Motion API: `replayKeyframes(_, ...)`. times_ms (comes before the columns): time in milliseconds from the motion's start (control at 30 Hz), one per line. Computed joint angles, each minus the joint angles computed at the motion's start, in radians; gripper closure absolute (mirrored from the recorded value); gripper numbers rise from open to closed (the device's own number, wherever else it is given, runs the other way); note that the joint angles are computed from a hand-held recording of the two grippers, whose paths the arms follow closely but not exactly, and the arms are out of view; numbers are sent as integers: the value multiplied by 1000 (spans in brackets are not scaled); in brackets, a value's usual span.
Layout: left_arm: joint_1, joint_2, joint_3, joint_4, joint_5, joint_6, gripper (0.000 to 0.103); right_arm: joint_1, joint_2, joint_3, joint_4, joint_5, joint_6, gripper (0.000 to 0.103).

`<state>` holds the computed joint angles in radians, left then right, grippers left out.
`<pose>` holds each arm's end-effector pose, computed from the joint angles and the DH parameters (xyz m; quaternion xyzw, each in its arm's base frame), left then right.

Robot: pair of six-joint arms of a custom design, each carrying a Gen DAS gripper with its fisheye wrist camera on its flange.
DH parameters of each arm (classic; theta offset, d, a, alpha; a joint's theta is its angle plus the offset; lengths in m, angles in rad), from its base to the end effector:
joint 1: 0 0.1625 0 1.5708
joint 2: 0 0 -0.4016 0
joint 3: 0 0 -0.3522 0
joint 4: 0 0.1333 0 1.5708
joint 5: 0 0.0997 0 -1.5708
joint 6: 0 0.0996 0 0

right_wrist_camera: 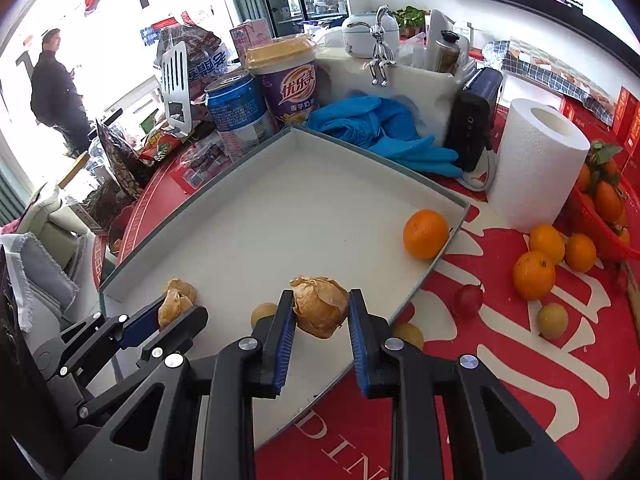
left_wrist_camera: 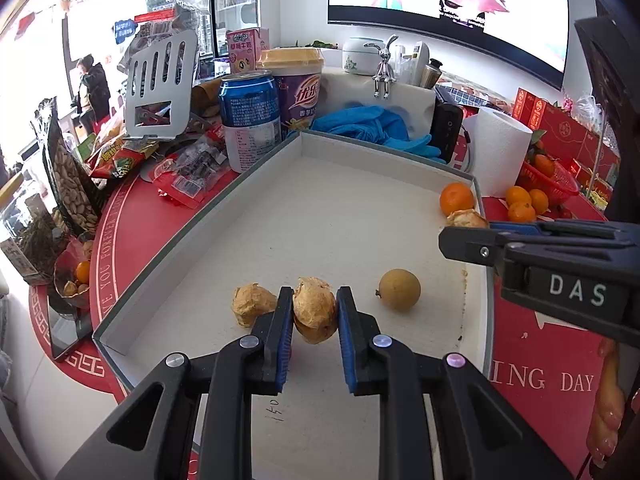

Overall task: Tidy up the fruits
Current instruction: 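Open both grippers to drop both fruits into the white tray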

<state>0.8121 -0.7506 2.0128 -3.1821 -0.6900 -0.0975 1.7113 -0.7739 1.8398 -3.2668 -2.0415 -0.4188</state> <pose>-0.2025 -0.5191 0.0754 0.2191 0.8666 -0.3172 0.3167 0.1699 -0.5723 0.1220 0.1858 -0.9086 0.2677 0.2614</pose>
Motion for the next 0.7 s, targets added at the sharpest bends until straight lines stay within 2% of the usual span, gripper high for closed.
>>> replayKeyframes(67,-5,7,2,-12,19,2,74,1,2,-3,-1,-4,-4,51)
replayKeyframes(100,-7,10,4,-25,24,11,64,3,2,-2,-15,-7,-7,17)
replayKeyframes(133,-8,10,6,-34,26,15,50,3,2,6,-45,-7,-18,2)
replayKeyframes(200,-14,12,16,-73,38,27,38,8,-2,34,-138,-16,-73,2)
replayKeyframes(367,-15,-2,21,-89,36,23,35,-7,-15,99,-294,-73,-217,2)
replayKeyframes(533,-18,10,17,-74,35,9,33,-66,-34,150,-298,-81,-255,2)
replayKeyframes(700,-16,19,9,-23,31,-17,32,-91,-23,147,-276,-33,-311,2)
